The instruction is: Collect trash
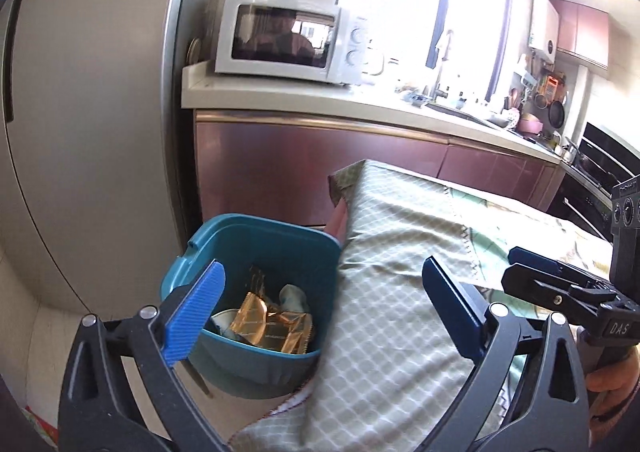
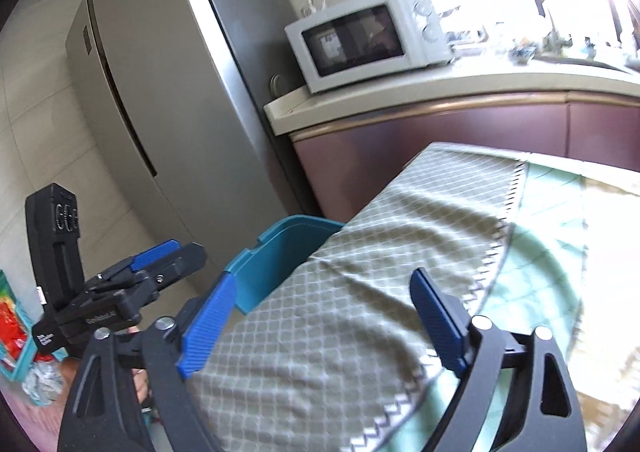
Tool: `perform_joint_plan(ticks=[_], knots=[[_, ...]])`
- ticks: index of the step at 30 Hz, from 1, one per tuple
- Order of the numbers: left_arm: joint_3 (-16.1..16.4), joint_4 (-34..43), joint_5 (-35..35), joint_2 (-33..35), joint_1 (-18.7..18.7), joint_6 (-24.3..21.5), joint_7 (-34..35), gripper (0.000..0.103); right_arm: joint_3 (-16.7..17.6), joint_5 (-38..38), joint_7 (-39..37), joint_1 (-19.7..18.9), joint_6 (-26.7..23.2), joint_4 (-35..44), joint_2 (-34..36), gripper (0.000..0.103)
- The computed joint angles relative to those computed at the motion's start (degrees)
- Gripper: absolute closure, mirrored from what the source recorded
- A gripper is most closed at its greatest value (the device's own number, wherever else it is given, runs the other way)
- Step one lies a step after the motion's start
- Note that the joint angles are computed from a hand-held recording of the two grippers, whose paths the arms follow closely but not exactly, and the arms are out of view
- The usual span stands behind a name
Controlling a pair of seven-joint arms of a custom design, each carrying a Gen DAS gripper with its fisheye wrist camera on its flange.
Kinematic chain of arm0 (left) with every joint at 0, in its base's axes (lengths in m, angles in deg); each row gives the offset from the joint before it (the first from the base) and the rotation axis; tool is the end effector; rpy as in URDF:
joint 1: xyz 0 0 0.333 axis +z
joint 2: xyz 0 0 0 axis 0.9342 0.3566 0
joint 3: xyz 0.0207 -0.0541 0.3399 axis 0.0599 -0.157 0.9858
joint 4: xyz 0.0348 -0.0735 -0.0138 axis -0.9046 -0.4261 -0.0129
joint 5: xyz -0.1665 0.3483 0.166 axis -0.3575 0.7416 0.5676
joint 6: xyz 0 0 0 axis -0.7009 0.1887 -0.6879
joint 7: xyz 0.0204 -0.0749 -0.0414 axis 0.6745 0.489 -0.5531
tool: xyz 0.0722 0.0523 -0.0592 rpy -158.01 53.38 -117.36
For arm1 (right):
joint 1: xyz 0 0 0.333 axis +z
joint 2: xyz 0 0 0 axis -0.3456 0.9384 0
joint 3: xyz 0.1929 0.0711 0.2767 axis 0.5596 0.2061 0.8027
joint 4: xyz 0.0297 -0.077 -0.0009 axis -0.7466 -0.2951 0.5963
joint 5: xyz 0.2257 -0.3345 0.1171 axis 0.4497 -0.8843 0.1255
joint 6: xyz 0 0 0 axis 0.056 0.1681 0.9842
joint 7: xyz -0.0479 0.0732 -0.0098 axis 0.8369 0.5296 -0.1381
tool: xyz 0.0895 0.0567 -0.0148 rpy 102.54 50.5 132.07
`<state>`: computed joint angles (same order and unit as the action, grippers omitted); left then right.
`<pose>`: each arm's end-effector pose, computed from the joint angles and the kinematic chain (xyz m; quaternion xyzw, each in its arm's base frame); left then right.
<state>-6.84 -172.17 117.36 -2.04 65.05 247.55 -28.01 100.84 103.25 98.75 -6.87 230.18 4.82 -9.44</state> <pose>0.6497 -0.1304 0.5436 -0.6918 0.5191 -0.3747 0.3340 0.7312 0.2892 0.5781 -0.7599 0.4340 -0.0496 0.4814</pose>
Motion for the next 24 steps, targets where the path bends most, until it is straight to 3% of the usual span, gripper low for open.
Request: perform_joint_plan(ticks=[6,15,24], knots=[[-1.3,0.9,13.2,-1.5,-2.8,-4.7,-11.0,0.006,0.3,4.8,-6.4,-1.2,11.3,-12.0,-8.0,0.007],[-4.4,2.2,21.9,-2.0,-4.9,-9.2,-17.1,0.006,0.1,14.4,-17.3,-1.5,24.6,-22.8,-15.9,0.007],[-6.9,1.3,29.3,-3.9,-7.1,-14.9,-21.7,0.006,-0.9,26.9,-27.9,-1.0,30.6,-26.5,-19.6,0.007]])
